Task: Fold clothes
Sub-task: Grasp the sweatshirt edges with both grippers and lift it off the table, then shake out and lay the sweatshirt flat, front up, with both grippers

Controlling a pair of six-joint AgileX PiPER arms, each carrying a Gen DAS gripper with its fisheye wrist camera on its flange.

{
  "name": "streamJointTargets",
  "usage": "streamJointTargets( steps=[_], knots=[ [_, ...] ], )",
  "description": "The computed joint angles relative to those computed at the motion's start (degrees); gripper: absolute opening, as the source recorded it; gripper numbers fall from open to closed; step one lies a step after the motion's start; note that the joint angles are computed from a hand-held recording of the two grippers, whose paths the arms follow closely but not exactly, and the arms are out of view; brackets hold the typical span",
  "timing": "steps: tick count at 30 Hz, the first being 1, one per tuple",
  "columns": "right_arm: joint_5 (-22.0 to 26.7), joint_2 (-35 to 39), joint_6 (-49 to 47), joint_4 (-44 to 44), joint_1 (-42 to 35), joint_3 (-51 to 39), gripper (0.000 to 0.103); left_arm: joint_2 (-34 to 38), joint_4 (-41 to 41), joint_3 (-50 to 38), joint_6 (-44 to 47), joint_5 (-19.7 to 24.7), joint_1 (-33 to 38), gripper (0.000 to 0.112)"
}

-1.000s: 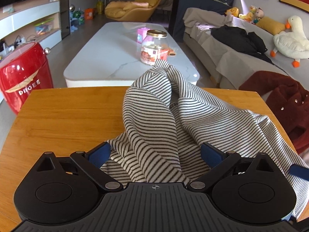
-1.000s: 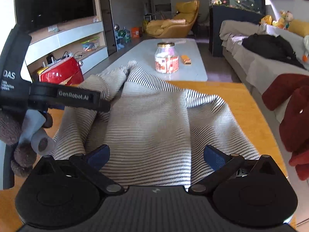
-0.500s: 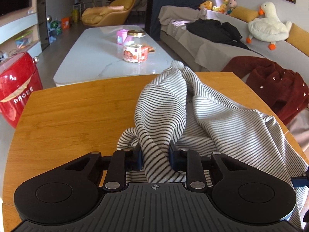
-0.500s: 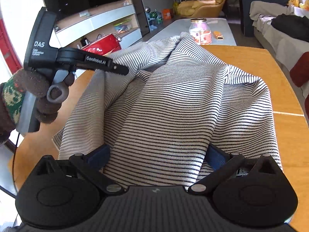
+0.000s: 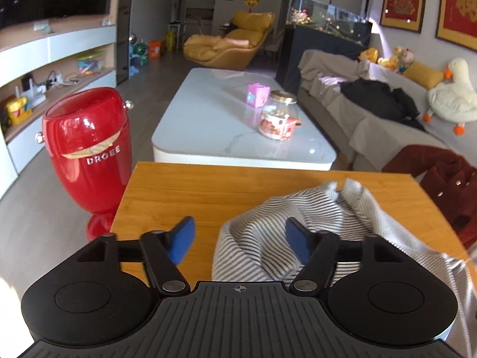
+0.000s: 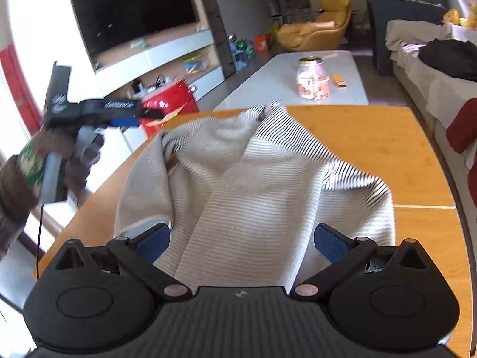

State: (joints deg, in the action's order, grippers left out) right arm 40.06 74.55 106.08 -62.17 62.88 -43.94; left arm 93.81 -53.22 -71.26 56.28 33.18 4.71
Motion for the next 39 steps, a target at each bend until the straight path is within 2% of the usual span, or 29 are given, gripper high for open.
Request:
streamJointTargets(
  steps=[1, 2, 4, 5, 6, 7, 9, 12, 15, 19, 20, 21, 22, 24, 26, 29, 33, 35, 37, 39],
  knots=[
    [-2.06, 0.64, -2.49, 1.54, -3.27, -1.05, 0.103, -1.85, -5.31, 2.26, 5.44, 1.85, 1.24, 0.089],
    [-1.82, 2.33, -4.38, 2.52, -4.99, -2.74, 0.103, -3.83, -10.45, 4.88, 10.89, 3.4, 2.07, 0.095],
    [-0.52, 5.85, -7.66, 4.11, -7.75, -6.41, 0.103, -7.08, -18.71, 10.59, 20.23, 3.93, 1.18, 0.099],
    [1.67, 7.8, -7.9, 3.23, -7.38, -8.3, 0.102, -8.59, -22.58, 13.47, 24.88, 4.12, 0.42, 0.1],
    [3.83, 9.81, -8.51, 2.49, -7.04, -10.33, 0.092, -9.79, -25.91, 16.15, 29.07, 3.82, -0.65, 0.101],
    [5.6, 12.27, -10.96, 2.26, -6.73, -13.01, 0.071, -10.06, -27.98, 18.23, 31.84, 2.72, -1.97, 0.101],
    [6.04, 15.41, -16.08, 3.74, -6.15, -16.56, 0.048, -9.05, -30.13, 21.03, 34.11, 2.47, -3.26, 0.101],
    [6.42, 19.22, -20.4, 5.98, -4.44, -20.2, 0.048, -6.6, -32.04, 23.02, 34.16, 4.06, -2.92, 0.101],
    [7.25, 23.44, -24.09, 7.51, -3.97, -23.47, 0.049, -6.35, -33.22, 23.32, 33.57, 2.05, -3.09, 0.101],
    [8.59, 28.1, -29.48, 7.3, -4.68, -26.11, 0.047, -7.43, -33.33, 21.88, 31.88, 2.07, -2.14, 0.101],
    [8.36, 27.59, -30.49, 6.19, -4.74, -25.36, 0.043, -7.9, -33.16, 21.65, 31.4, 1.96, -2.09, 0.102],
    [9.02, 26.8, -32.51, 6.26, -4.96, -25.1, 0.028, -8.32, -33.03, 21.47, 31.1, 1.81, -2.09, 0.102],
    [9.78, 25.94, -34.39, 6.21, -5.16, -24.79, 0.019, -8.67, -33.02, 21.39, 31.17, 1.57, -2.17, 0.102],
    [14.31, 23.61, -34.85, 2.82, -5.11, -23.13, 0.01, -9.2, -33.04, 21.33, 31.58, 1.4, -2.55, 0.103],
    [19.79, 21.85, -34.14, -1.43, -6.07, -21.44, 0.01, -8.9, -33.55, 21.15, 32.4, 1.37, -3.98, 0.103],
    [25.72, 20.79, -30.93, -7.62, -11.34, -18.66, 0.01, -7.51, -35.54, 20.94, 34.86, 0.97, -7.28, 0.103],
    [22.5, 20.39, -28.33, -8.28, -22.08, -16.34, 0.01, -4.22, -41.54, 21.56, 43.24, -0.44, -13.06, 0.103],
    [20.05, 21.42, -28.36, -8.27, -25.24, -15.16, 0.01, -3.0, -43.12, 22.1, 47.05, -3.7, -15.89, 0.103],
    [16.48, 22.04, -28.8, -8.12, -27.64, -13.66, 0.01, -2.24, -38.19, 21.98, 44.38, -9.59, -18.94, 0.103],
    [13.68, 19.7, -26.88, -8.48, -28.2, -10.88, 0.01, -2.87, -36.28, 22.35, 42.72, -11.31, -19.22, 0.103]
  ],
)
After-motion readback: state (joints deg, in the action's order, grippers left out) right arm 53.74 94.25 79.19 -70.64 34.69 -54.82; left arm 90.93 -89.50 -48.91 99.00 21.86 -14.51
